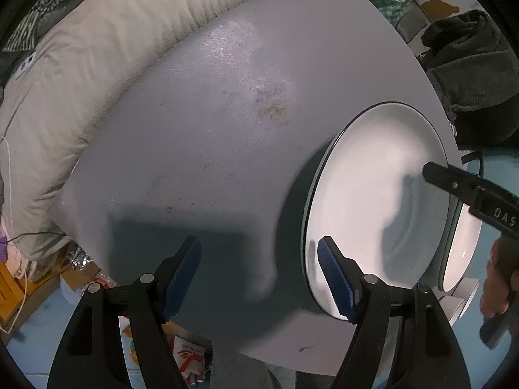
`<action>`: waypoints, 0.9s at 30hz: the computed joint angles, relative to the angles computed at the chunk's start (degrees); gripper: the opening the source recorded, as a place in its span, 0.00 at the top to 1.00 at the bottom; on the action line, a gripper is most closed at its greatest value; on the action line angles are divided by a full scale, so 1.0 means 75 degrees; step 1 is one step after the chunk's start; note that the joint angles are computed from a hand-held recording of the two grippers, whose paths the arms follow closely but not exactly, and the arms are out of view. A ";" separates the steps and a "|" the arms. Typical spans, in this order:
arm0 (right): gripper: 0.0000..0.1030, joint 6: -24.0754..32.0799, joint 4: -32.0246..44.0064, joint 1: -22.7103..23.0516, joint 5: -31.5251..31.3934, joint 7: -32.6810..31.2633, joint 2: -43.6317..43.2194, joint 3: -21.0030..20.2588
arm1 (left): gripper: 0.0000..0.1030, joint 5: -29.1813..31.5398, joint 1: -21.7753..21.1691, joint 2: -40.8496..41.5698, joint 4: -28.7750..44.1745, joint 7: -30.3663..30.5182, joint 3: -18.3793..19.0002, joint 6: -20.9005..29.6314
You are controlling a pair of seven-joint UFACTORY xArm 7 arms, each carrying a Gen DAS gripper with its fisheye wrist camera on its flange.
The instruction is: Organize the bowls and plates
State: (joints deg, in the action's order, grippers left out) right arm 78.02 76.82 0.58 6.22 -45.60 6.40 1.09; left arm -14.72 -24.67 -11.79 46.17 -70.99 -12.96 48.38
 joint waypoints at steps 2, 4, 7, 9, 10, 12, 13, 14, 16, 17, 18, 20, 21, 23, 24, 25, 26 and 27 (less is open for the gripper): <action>0.36 -0.0050 -0.0105 0.0002 -0.0004 0.0066 -0.0044 -0.0003 | 0.27 -0.0020 -0.0001 -0.0008 -0.0023 0.0067 0.0021 -0.0021; 0.44 -0.0131 -0.0306 0.0039 -0.0062 0.0102 -0.0180 0.0019 | 0.27 -0.0060 0.0016 -0.0015 -0.0045 0.0174 0.0065 -0.0001; 0.58 -0.0009 -0.0475 0.0085 -0.0098 0.0034 -0.0265 0.0040 | 0.34 -0.0057 0.0061 -0.0019 -0.0092 0.0327 0.0109 -0.0032; 0.59 -0.0089 -0.0658 0.0108 -0.0150 -0.0099 -0.0392 0.0046 | 0.36 -0.0148 0.0064 -0.0084 -0.0181 0.0512 0.0141 -0.0153; 0.59 -0.0194 -0.0731 0.0113 -0.0160 -0.0161 -0.0445 0.0038 | 0.37 -0.0142 0.0064 -0.0129 -0.0240 0.0517 0.0122 -0.0179; 0.60 -0.0235 -0.0748 0.0106 -0.0133 -0.0201 -0.0449 0.0014 | 0.44 -0.0088 0.0077 -0.0156 -0.0261 0.0698 0.0131 -0.0268; 0.62 -0.0215 -0.0729 0.0107 -0.0136 -0.0176 -0.0425 0.0008 | 0.46 -0.0080 0.0074 -0.0173 -0.0265 0.0796 0.0135 -0.0286; 0.64 -0.0160 -0.0658 0.0101 -0.0139 -0.0137 -0.0362 -0.0003 | 0.53 -0.0113 0.0068 -0.0174 -0.0267 0.0910 0.0149 -0.0332; 0.68 0.0051 -0.0471 0.0055 -0.0083 -0.0038 -0.0219 -0.0039 | 0.66 -0.0283 0.0041 -0.0158 -0.0292 0.1192 0.0197 -0.0507; 0.71 0.0175 -0.0378 0.0029 -0.0032 0.0014 -0.0144 -0.0052 | 0.72 -0.0351 0.0038 -0.0137 -0.0270 0.1328 0.0223 -0.0523; 0.72 0.0283 -0.0306 -0.0003 0.0015 0.0041 -0.0091 -0.0065 | 0.77 -0.0370 0.0047 -0.0107 -0.0223 0.1435 0.0238 -0.0486; 0.77 0.0535 -0.0166 -0.0077 0.0126 0.0122 0.0011 -0.0095 | 0.82 -0.0332 0.0079 -0.0060 -0.0133 0.1538 0.0232 -0.0360; 0.78 0.0668 -0.0154 -0.0123 0.0200 0.0138 0.0017 -0.0111 | 0.83 -0.0277 0.0100 -0.0046 -0.0082 0.1570 0.0225 -0.0261; 0.79 0.0779 -0.0299 -0.0181 0.0292 0.0143 -0.0107 -0.0122 | 0.83 -0.0198 0.0128 -0.0017 -0.0016 0.1653 0.0211 -0.0157; 0.79 0.0716 -0.0436 -0.0203 0.0307 0.0138 -0.0219 -0.0133 | 0.83 -0.0192 0.0123 -0.0054 -0.0039 0.1693 0.0197 -0.0142; 0.79 0.0677 -0.0543 -0.0235 0.0350 0.0160 -0.0303 -0.0157 | 0.83 -0.0176 0.0131 -0.0028 -0.0010 0.1723 0.0191 -0.0137; 0.81 0.0703 -0.0599 -0.0268 0.0415 0.0217 -0.0351 -0.0183 | 0.83 -0.0159 0.0138 -0.0062 -0.0029 0.1791 0.0199 -0.0112; 0.81 0.0768 -0.0604 -0.0308 0.0484 0.0281 -0.0351 -0.0214 | 0.83 -0.0115 0.0148 -0.0094 -0.0038 0.1864 0.0201 -0.0064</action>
State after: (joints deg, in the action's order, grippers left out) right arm 83.79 72.29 -1.73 9.85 -43.49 3.76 -0.51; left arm -15.59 -23.56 -12.50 45.89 -57.01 -11.45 47.89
